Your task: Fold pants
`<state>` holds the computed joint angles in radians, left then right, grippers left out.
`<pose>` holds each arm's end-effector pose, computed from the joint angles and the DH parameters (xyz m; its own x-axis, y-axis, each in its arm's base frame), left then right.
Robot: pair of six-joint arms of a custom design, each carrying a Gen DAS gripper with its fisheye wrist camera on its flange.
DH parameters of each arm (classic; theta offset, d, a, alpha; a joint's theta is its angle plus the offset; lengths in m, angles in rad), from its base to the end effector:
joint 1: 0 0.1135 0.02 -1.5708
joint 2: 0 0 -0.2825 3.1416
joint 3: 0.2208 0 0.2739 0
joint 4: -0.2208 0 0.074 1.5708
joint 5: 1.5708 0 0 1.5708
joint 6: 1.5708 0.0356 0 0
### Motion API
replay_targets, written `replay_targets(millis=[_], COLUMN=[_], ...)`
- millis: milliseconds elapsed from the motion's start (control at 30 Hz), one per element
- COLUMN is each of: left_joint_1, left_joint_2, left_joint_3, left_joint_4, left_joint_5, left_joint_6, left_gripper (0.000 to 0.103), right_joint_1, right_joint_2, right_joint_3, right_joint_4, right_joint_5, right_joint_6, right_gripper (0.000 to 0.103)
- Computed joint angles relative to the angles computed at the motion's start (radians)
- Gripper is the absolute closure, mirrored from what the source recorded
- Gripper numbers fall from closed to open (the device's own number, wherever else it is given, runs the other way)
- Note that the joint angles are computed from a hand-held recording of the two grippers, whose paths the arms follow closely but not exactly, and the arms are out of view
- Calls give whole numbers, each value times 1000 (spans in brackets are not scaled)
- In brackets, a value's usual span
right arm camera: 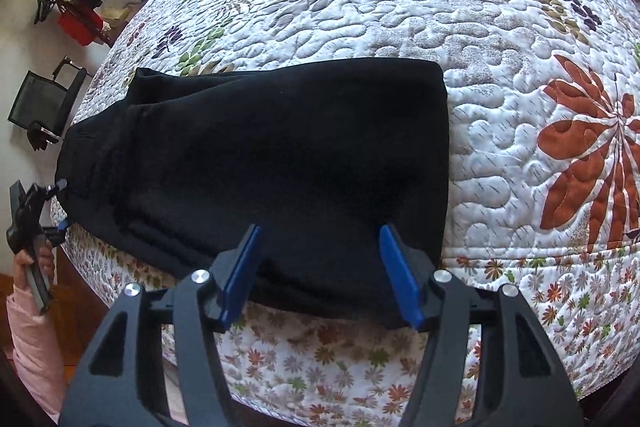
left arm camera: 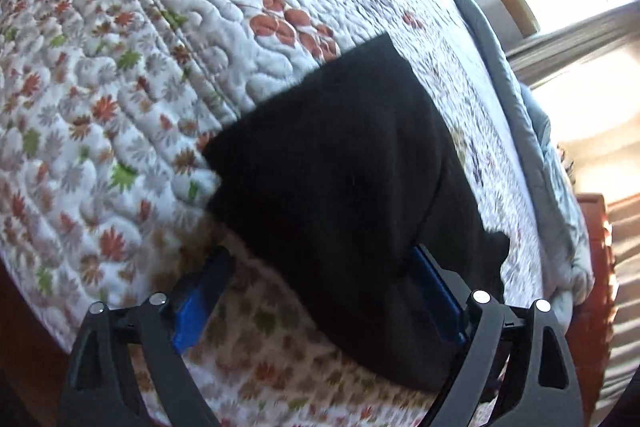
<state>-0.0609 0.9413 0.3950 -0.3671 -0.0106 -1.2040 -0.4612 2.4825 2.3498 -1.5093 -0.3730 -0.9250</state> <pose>0.1799 -0.0106 0.1675 -0.3341 -0.9148 -0.2270 -0.7180 0.4031 -0.5674 0.4612 -0.2147 0.2037 -0.8871 -0.3896 -0.2475 -0.4500 0.8495 0.2756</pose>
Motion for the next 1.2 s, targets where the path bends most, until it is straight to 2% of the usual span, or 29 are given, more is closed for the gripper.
replay_targets(millis=[33, 100, 167, 200, 267, 300, 367, 467, 633, 767, 867, 967, 1067, 1200], left_joint_1=[17, 59, 101, 131, 169, 170, 121, 16, -155, -302, -402, -466, -528, -567], left_joint_2=[-4, -20, 2, 0, -6, -18, -49, -72, -83, -19, 75, 191, 324, 459], left_joint_3=[-6, -26, -27, -35, -55, -59, -60, -24, 55, 171, 278, 376, 486, 574], left_joint_4=[16, 72, 87, 94, 114, 113, 95, 62, 30, 42, 47, 67, 35, 44], left_joint_5=[4, 20, 48, 68, 99, 100, 46, -73, -266, -393, -448, -439, -453, -409], left_joint_6=[-7, -15, -29, -34, -44, -38, -48, -99, -130, -18, 93, 192, 271, 329], left_gripper=[13, 22, 35, 37, 55, 59, 73, 83, 87, 87, 87, 87, 87, 87], right_joint_1=[3, 7, 9, 9, 8, 7, 4, 6, 6, 2, -2, -5, -10, -16], right_joint_2=[-8, -21, -31, -30, -27, -26, -23, -41, -53, -32, -25, -21, -14, 8], right_joint_3=[-18, -49, -69, -70, -69, -68, -70, -105, -129, -96, -84, -77, -64, -24], right_joint_4=[16, 42, 60, 61, 60, 59, 61, 85, 99, 73, 63, 56, 44, 10], right_joint_5=[2, 6, 5, 3, -4, -6, -12, -12, -14, -28, -35, -39, -47, -59], right_joint_6=[-7, -11, -15, -16, -21, -24, -34, -42, -58, -56, -57, -61, -60, -63], right_gripper=[40, 39, 38, 37, 37, 37, 36, 34, 32, 32, 32, 32, 32, 32])
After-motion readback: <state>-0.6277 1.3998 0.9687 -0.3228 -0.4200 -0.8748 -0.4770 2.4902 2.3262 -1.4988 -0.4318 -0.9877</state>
